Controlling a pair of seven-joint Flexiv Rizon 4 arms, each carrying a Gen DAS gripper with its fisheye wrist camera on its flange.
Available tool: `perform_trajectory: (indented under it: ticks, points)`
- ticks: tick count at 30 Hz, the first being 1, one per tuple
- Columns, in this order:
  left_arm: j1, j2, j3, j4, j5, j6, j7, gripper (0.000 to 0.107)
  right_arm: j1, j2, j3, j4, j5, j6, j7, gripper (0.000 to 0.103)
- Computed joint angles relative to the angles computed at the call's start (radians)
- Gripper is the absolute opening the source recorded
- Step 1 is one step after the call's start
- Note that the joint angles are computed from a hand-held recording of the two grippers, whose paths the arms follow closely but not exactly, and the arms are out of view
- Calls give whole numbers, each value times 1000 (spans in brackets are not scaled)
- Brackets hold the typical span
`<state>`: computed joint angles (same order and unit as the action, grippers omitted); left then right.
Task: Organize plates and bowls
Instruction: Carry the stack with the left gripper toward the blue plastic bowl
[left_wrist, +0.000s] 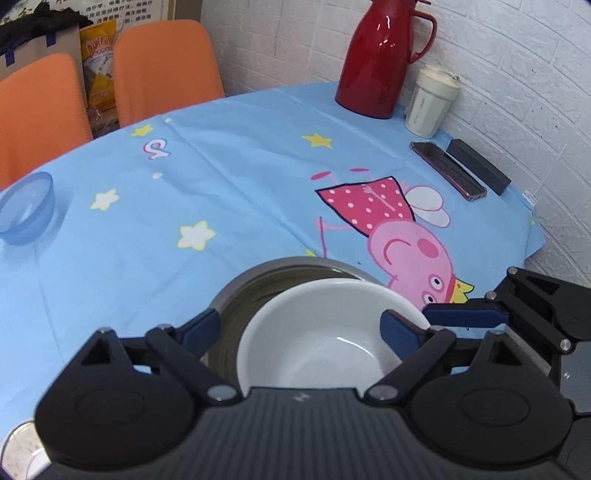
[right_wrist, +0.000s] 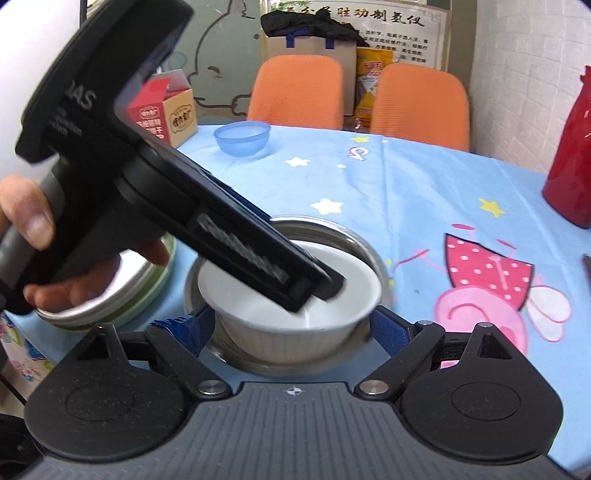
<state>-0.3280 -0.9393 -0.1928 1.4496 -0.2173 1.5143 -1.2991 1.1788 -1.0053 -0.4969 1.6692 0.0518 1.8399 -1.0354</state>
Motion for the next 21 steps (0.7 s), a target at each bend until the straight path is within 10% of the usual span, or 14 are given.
perform_trajectory:
  ticks: [8,21]
  points:
    - [40,42,-34,91,1,117,-38,97,98,25,-86,137,118,41,24,78]
    - [36,113,62,221,-7,180,-139,98,34,8,-51,30,107,22,24,78]
